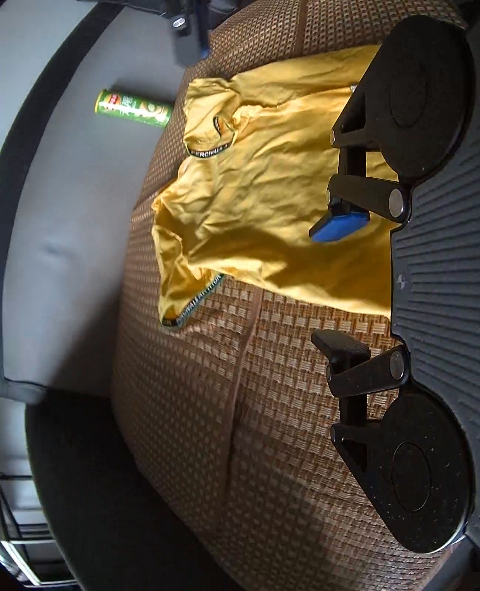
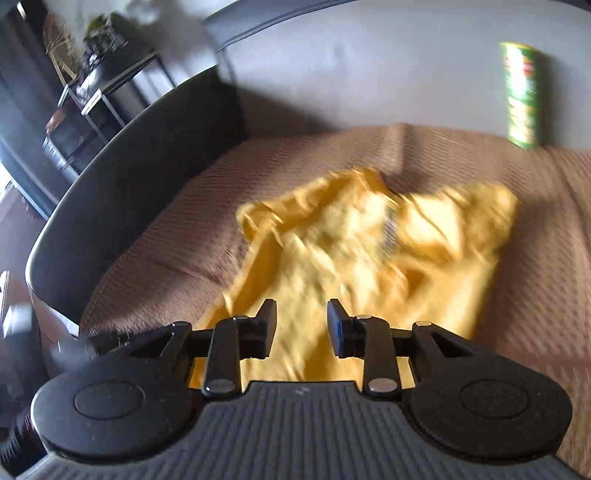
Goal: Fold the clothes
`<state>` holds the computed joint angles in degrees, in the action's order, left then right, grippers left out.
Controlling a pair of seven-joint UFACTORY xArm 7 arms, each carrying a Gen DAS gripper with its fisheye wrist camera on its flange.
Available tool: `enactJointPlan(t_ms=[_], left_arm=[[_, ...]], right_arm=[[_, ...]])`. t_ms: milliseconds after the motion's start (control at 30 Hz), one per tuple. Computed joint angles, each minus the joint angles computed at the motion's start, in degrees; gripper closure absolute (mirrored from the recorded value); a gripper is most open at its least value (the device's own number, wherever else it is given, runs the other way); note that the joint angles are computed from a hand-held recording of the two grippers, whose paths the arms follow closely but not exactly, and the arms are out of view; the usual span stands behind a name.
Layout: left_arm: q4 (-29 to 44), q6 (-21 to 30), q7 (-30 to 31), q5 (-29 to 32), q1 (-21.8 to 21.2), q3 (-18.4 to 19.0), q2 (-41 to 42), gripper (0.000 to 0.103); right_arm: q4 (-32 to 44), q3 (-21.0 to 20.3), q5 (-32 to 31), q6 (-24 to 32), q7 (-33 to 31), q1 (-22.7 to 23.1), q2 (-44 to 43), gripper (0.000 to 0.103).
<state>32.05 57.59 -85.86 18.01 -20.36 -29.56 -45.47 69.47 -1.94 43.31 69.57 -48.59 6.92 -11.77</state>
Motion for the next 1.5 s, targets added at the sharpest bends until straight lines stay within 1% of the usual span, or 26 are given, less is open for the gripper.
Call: enactJointPlan(t_ms=[33, 67, 100, 233, 267, 300, 400, 533, 633, 700, 767, 800, 833, 867, 900, 933, 1000, 1067, 1167, 1233, 1300, 1367, 1467, 1500], left_arm=[[-0.88, -0.7, 0.27, -0.29, -0.4, 0.63, -0.37, 0.028], [-1.76, -1.42, 0.57, -0.6, -0.76, 1.23, -0.75, 0.028], [-2.34, -1.97, 0.82, -0.73, -0.83, 1.53, -0.87, 0.028], [-5.52, -7.27, 0.14, -1.75, -0.97, 2.63, -1.74, 0.026], [-6.32, -8.96, 0.19, -1.99, -0.94, 3.01, -1.7, 0.026], [-7.08, -10.71, 0.34, -2.22, -0.86, 3.4, -1.56, 0.026], [-8.74, -14.73, 1.0, -2.33, -0.46, 3.8, -1.09, 0.026], [-11.04, -18.54, 1.42, -2.71, -0.13, 3.9, -1.81, 0.027], [-11.68, -20.02, 1.94, -2.5, 0.21, 3.47, -2.07, 0.027], [-12.54, -21.14, 1.74, -2.76, 0.22, 3.34, -2.81, 0.029], [-13.1, -21.95, 1.65, -2.94, 0.24, 3.05, -3.27, 0.029], [-13.09, -21.69, 1.8, -2.87, 0.31, 2.76, -3.29, 0.033], [-13.02, -21.25, 1.99, -2.75, 0.36, 2.49, -3.26, 0.039], [-12.94, -20.81, 2.17, -2.61, 0.39, 2.23, -3.22, 0.048], [-12.87, -20.36, 2.33, -2.44, 0.4, 2.0, -3.18, 0.089], [-13.49, -21.08, 2.14, -2.84, 0.12, 2.55, -3.69, 0.103], [-14.63, -22.39, 1.62, -3.89, -0.32, 3.5, -5.01, 0.103], [-13.49, -21.44, 2.02, -3.52, -0.06, 2.86, -5.87, 0.103], [-11.19, -20.57, 3.29, -2.43, 0.7, 2.04, -6.57, 0.103], [-9.12, -21.43, 5.09, -1.54, 1.22, 1.76, -5.79, 0.103], [-6.72, -22.85, 7.03, -0.89, 1.58, 1.1, -3.84, 0.103], [-4.11, -24.65, 8.99, -0.28, 1.96, 0.12, -0.69, 0.103], [0.75, -25.72, 11.41, 0.9, 2.69, -2.22, 5.8, 0.101], [2.28, -25.55, 12.06, 1.18, 2.73, -2.82, 8.36, 0.097]], right_arm=[[1.58, 1.83, -0.78, -1.76, 1.27, 1.1, 1.59, 0.059], [2.93, 3.57, -1.93, -3.76, 2.36, 2.25, 3.17, 0.048], [4.23, 5.21, -3.32, -5.67, 3.8, 3.44, 4.78, 0.042], [9.06, 10.41, -10.27, -11.74, 10.89, 8.38, 11.38, 0.042], [9.67, 11.33, -12.12, -13.29, 12.16, 9.56, 12.68, 0.04], [9.87, 12.18, -14.36, -15.2, 13.42, 10.75, 13.8, 0.037], [10.15, 14.05, -23.33, -21.45, 17.92, 14.46, 17.24, 0.037], [10.94, 14.71, -35.01, -27.74, 24.2, 18.71, 21.84, 0.037], [12.53, 14.53, -39.33, -29.54, 29.08, 20.58, 24.95, 0.037], [13.84, 14.51, -40.79, -29.49, 31.3, 21.36, 26.81, 0.037], [15.02, 14.0, -44.3, -29.63, 33.68, 22.85, 28.56, 0.039], [15.78, 13.76, -45.63, -29.23, 34.62, 23.36, 29.42, 0.043], [16.59, 13.65, -46.18, -28.45, 35.17, 23.49, 30.17, 0.047], [17.41, 13.51, -46.71, -27.66, 35.7, 23.64, 30.93, 0.066], [18.26, 13.36, -47.2, -26.85, 36.21, 23.8, 31.7, 0.1], [19.02, 13.38, -46.75, -26.04, 36.65, 23.58, 32.28, 0.1], [18.99, 14.63, -41.56, -26.17, 35.18, 21.03, 31.79, 0.1], [18.12, 16.44, -33.2, -27.23, 31.04, 17.09, 30.11, 0.1], [17.17, 18.13, -19.58, -27.42, 24.32, 11.69, 27.59, 0.1], [14.8, 18.18, -8.43, -27.16, 18.32, 7.51, 24.49, 0.1], [13.57, 16.93, 2.17, -25.19, 13.19, 4.26, 22.01, 0.1], [10.83, 14.43, 11.61, -23.23, 8.79, 1.36, 19.0, 0.1], [5.57, 9.57, 20.34, -21.35, 4.26, -1.54, 15.32, 0.1], [3.81, 8.06, 22.17, -20.82, 3.37, -2.36, 14.38, 0.1]])
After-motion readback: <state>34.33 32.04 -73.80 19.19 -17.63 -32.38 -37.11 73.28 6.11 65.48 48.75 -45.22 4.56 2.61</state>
